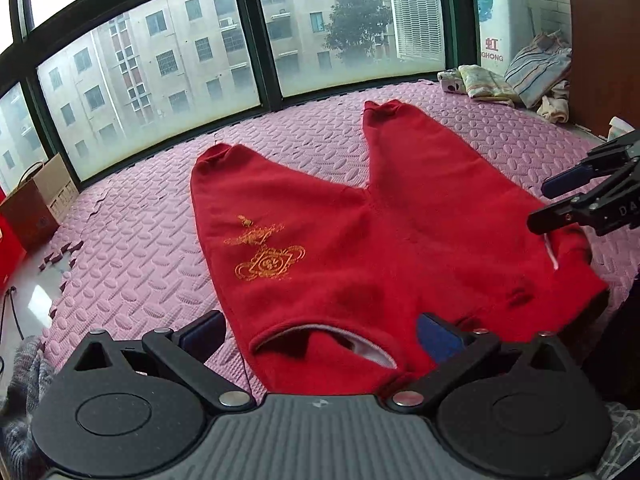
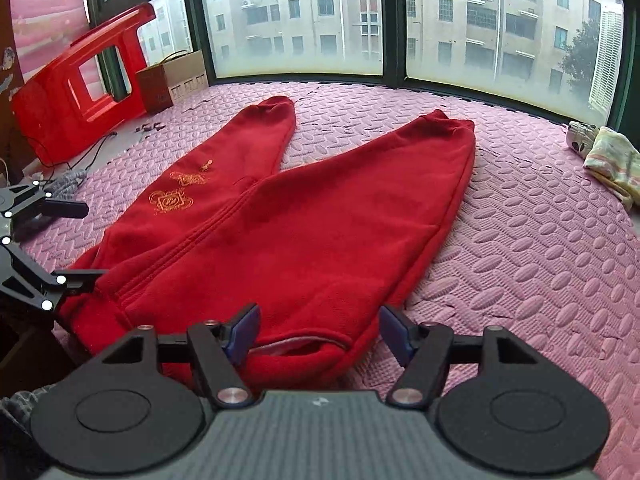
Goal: Fold clothes
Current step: 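Close the right tool on the hoodie's side edge while the left tool grips the hem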
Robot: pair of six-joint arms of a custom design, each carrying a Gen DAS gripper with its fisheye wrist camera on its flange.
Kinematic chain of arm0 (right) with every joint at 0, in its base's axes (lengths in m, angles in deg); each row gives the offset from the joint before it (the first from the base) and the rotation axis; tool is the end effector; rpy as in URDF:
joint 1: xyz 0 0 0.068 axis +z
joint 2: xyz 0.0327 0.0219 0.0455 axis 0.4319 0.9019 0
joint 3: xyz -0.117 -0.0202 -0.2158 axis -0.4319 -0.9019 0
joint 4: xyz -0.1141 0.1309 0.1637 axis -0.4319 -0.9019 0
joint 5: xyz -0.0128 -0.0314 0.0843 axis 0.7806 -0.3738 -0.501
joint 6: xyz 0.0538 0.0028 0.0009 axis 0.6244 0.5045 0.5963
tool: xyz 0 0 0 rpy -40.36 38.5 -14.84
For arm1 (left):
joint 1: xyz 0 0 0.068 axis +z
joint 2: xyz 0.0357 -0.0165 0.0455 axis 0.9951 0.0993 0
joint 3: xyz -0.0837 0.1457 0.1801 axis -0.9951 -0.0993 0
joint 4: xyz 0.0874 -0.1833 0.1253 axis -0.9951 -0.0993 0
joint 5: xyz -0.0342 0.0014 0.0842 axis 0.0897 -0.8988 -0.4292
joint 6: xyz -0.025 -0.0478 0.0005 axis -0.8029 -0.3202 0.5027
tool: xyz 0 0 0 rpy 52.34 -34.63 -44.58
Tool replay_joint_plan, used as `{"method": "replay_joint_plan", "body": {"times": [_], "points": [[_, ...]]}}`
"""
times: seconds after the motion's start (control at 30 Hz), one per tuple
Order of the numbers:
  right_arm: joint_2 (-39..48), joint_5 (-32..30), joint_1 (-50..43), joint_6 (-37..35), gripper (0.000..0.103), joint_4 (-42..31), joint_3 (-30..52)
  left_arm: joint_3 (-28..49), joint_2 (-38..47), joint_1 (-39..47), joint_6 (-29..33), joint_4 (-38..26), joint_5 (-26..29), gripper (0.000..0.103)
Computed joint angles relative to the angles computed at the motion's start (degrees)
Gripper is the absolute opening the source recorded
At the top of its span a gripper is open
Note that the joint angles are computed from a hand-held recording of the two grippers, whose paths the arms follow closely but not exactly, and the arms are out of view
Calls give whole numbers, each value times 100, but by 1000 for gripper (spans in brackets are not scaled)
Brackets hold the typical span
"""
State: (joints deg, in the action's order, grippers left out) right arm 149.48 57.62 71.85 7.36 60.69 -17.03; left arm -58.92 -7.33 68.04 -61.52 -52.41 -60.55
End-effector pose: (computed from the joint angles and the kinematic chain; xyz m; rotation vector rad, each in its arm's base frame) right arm 0.1866 0.1852 0.1484 -0.4561 2.3325 0.3280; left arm 0.1413 -0.0385 0.1311 0.4603 2.2089 0.0217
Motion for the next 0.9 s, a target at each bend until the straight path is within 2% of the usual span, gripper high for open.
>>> {"method": "replay_joint_plan", "body": {"times": [0.1,0.2,0.27,0.37,0.43,0.57,0.63,0.73,0.77,0.83,0.9], "points": [[-27,-118,-457,-107,68,-73,154,188,-8,-870,-131,35,-334,103],[96,-294,-868,-189,67,-48,310,371,426,-1733,-175,402,-437,103],[255,-497,-1160,-201,67,-28,455,547,1003,-2250,-270,802,-595,103],[511,-702,-1469,-222,67,-28,685,964,2110,-2779,-288,1357,-494,103],[851,-827,-1699,-294,67,-15,954,1308,2999,-3113,-251,1710,-696,103],[1370,-1083,-2065,-369,64,-13,1421,2017,4387,-3377,-493,1885,-981,97],[1722,-1272,-2312,-391,62,-46,1811,2186,4710,-3293,-600,1842,-902,92],[2262,-1424,-2582,-489,60,-152,2464,2180,4811,-2992,-745,1912,-507,89],[2489,-1460,-2658,-501,59,-210,2743,2191,4816,-2906,-772,1907,-399,85],[2952,-1508,-2782,-524,55,-357,3339,2249,4817,-2786,-757,1851,-282,68],[3439,-1485,-2845,-529,54,-585,3994,2285,4713,-2541,-720,1731,24,44]]}}
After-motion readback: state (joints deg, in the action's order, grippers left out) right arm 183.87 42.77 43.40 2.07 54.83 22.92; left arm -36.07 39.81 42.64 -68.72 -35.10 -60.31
